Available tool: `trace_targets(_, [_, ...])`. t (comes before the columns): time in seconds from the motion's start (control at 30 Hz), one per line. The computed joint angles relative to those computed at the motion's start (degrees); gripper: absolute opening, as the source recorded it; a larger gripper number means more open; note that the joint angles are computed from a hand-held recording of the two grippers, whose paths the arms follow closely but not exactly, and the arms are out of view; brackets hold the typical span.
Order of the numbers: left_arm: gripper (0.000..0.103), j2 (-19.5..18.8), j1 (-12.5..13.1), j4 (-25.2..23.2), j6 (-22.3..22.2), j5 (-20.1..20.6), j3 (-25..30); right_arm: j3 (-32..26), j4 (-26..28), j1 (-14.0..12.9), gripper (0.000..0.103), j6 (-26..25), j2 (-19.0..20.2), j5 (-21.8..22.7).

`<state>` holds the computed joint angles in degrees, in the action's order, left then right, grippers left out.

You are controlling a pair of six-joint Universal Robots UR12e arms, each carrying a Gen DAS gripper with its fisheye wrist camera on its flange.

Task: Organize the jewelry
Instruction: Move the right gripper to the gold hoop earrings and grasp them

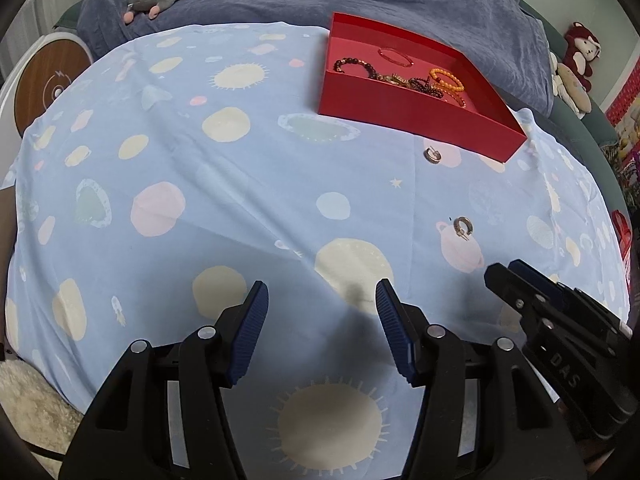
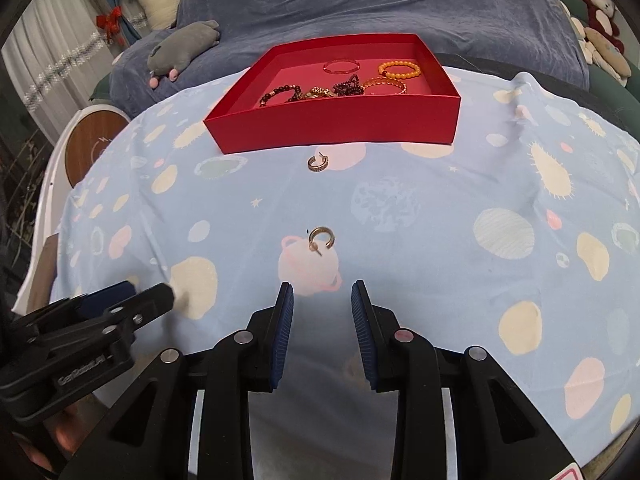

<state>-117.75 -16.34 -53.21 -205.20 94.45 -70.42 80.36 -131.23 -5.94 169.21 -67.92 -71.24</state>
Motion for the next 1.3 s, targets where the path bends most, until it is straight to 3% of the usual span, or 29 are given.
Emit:
trace_targets(0.77, [0.053, 0.5, 1.1, 0.4, -2.5, -0.7, -1.3, -5.3, 0.8, 2.3, 0.029, 0.0, 4.5, -3.6])
trace_targets(0.97, [0.053, 0.4, 1.2, 0.1, -2.6, -0.6, -1.2, -4.6, -0.5, 2.3, 0.016, -0.7, 4.2, -5.1])
trace_targets(1.3, [0.053, -0.6, 1.0, -0.1, -2.0, -1.0, 0.5, -0.9, -1.2, 1.0, 0.016, -0.3, 1.5, -3.5])
